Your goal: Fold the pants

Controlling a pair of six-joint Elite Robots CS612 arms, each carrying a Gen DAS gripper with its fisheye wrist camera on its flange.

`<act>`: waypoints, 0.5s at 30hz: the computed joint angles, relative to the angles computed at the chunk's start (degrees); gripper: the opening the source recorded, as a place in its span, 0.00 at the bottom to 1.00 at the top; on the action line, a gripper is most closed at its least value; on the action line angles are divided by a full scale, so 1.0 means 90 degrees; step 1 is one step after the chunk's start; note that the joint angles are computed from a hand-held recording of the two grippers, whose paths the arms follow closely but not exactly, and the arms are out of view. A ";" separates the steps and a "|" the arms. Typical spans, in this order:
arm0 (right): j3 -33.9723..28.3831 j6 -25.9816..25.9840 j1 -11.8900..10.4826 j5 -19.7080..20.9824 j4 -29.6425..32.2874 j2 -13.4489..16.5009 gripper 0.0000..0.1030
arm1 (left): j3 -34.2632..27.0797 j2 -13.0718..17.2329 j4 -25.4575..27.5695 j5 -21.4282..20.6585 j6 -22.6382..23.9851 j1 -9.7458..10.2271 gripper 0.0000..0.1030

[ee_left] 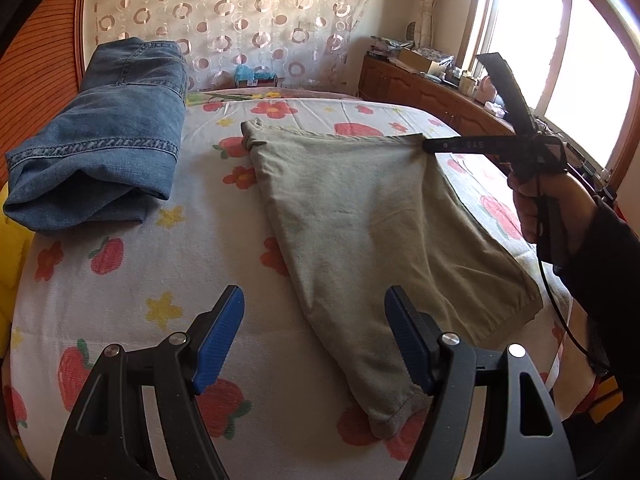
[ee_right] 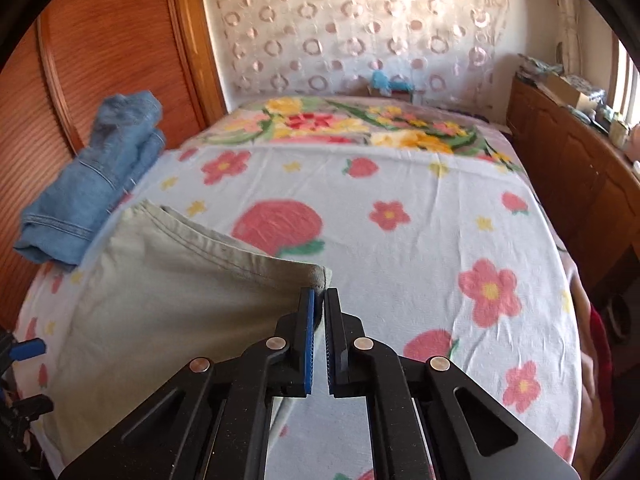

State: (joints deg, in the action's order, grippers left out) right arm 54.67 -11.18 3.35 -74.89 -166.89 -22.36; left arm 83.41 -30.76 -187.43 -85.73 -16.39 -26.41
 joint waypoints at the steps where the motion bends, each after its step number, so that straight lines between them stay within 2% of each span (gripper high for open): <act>1: -0.0051 0.0000 0.0020 -0.0122 0.0080 0.0032 0.04 | -0.0003 -0.0001 0.0016 0.0006 0.0020 -0.0002 0.72; 5: -0.0080 -0.0001 0.0055 -0.0119 0.0144 0.0044 0.05 | 0.0007 -0.0005 0.0019 0.0012 0.0017 0.0001 0.72; 6: -0.0029 -0.0010 0.0054 -0.0087 0.0117 0.0015 0.10 | 0.0020 -0.0013 0.0028 0.0025 0.0012 -0.0006 0.72; 8: 0.0081 -0.0030 0.0056 -0.0089 0.0031 -0.0056 0.13 | 0.0018 -0.0009 0.0064 0.0055 0.0006 -0.0009 0.72; 12: 0.0809 -0.0246 -0.0014 0.0158 -0.0446 -0.0425 0.27 | 0.0006 0.0004 0.0134 0.0069 -0.0001 -0.0026 0.72; 15: 0.1471 -0.0409 -0.0057 0.0352 -0.0876 -0.0737 0.31 | 0.0002 0.0012 0.0188 0.0084 -0.0010 -0.0036 0.72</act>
State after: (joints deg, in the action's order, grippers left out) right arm 67.92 -14.87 2.84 -71.71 -174.78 -28.99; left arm 83.43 -30.66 -185.74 -84.98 -16.48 -26.74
